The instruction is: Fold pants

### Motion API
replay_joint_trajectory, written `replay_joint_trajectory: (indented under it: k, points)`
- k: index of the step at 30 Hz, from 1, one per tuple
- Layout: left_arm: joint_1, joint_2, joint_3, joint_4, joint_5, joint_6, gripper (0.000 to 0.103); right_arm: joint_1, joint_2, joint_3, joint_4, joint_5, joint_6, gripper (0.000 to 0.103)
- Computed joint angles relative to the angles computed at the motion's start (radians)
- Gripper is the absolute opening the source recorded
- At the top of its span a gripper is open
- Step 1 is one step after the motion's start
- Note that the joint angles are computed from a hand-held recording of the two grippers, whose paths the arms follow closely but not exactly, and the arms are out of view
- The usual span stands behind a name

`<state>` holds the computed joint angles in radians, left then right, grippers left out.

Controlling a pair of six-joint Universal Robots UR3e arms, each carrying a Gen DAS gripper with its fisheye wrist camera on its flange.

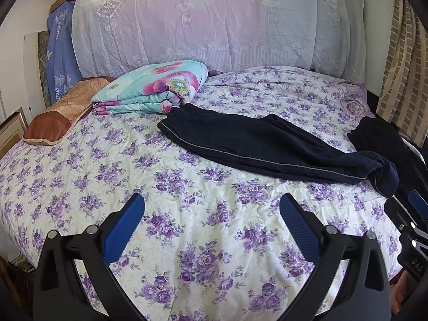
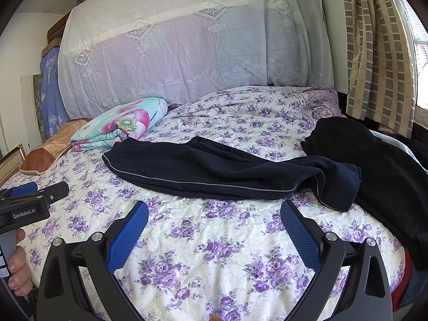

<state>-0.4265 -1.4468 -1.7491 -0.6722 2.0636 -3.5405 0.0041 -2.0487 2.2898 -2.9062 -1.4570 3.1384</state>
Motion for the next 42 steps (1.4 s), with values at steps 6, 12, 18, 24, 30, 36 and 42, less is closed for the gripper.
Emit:
replay_joint_trajectory:
  k: [6,12,18,24,30,36,42]
  points:
    - [0.016,0.01,-0.041,0.028,-0.026,0.008,0.099,0.028,0.029,0.002,-0.019,-0.027,0.014,0.099]
    - [0.251,0.123,-0.296,0.237,-0.387,0.066,0.099,-0.112,0.024,0.024,0.066,0.138,-0.015,0.099]
    - [0.538,0.154,-0.417,0.234,-0.729,0.11,0.099,-0.407,-0.011,0.112,0.227,0.519,-0.103,0.099]
    - [0.731,0.0,-0.286,0.156,-0.912,0.162,0.099,-0.483,0.123,0.065,0.255,0.596,-0.123,0.099]
    - [0.794,-0.328,0.093,0.055,-1.014,0.097,0.099,-0.521,0.308,-0.036,0.241,0.632,-0.026,0.099]
    - [0.752,-0.698,0.56,-0.074,-1.046,0.021,0.099,-0.541,0.459,-0.122,0.205,0.654,0.081,0.099]
    - [0.708,-0.829,0.739,-0.148,-1.0,0.054,0.099,-0.555,0.542,-0.144,0.118,0.679,0.171,0.099]
